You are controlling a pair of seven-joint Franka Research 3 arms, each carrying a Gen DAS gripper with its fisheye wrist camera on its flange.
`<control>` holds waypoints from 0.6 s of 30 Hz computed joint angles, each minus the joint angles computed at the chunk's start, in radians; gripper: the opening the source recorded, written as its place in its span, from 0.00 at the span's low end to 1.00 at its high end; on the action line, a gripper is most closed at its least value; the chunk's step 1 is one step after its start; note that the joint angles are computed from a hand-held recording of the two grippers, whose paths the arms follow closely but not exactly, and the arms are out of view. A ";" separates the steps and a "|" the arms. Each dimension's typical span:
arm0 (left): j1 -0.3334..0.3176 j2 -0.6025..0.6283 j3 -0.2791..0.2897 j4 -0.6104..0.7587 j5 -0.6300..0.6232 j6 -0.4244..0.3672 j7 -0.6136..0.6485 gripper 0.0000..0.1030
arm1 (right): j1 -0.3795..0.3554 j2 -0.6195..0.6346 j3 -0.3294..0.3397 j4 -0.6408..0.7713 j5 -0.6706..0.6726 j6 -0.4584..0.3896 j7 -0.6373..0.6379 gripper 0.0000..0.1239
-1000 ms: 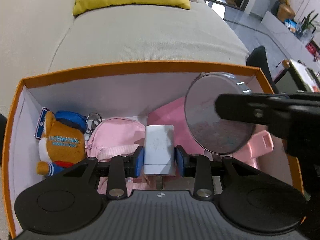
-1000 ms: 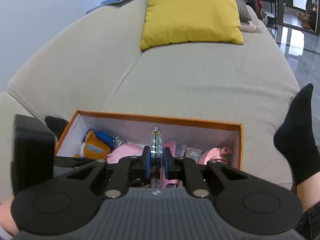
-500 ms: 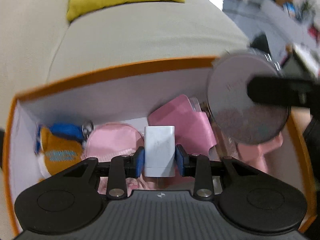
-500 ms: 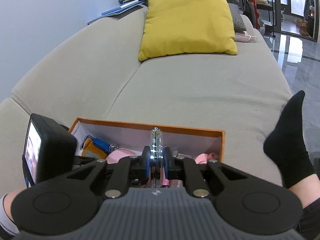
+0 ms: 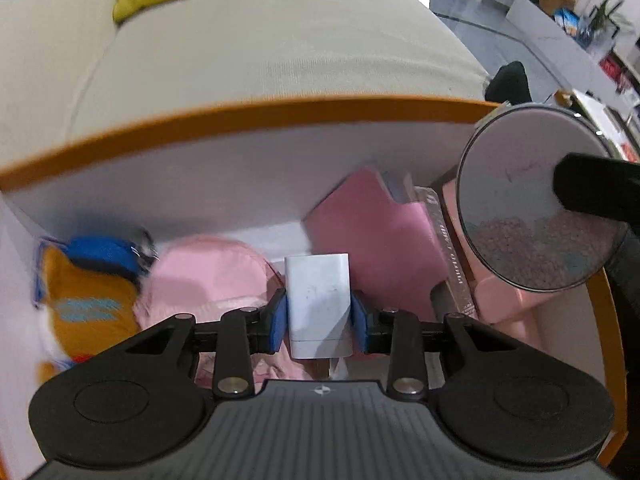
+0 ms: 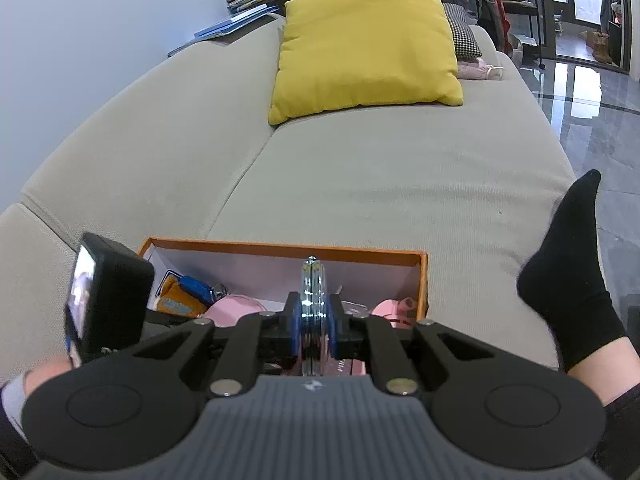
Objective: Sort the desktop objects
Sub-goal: 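Open the left gripper to release the white charger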
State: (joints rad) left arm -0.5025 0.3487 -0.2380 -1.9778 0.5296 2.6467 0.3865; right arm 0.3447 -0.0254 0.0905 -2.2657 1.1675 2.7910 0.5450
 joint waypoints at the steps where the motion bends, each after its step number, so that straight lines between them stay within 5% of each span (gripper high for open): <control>1: 0.004 0.007 -0.005 0.003 -0.014 0.004 0.002 0.36 | -0.001 0.001 0.000 0.002 0.000 -0.002 0.000 0.11; 18: 0.075 -0.061 -0.043 -0.102 -0.213 0.095 0.049 0.43 | -0.008 0.012 0.000 0.011 -0.011 -0.020 0.002 0.11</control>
State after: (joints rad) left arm -0.4278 0.2879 -0.2814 -2.0797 0.3164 2.7420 0.4353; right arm 0.3370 -0.0135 0.0906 -2.2546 1.1569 2.7712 0.5469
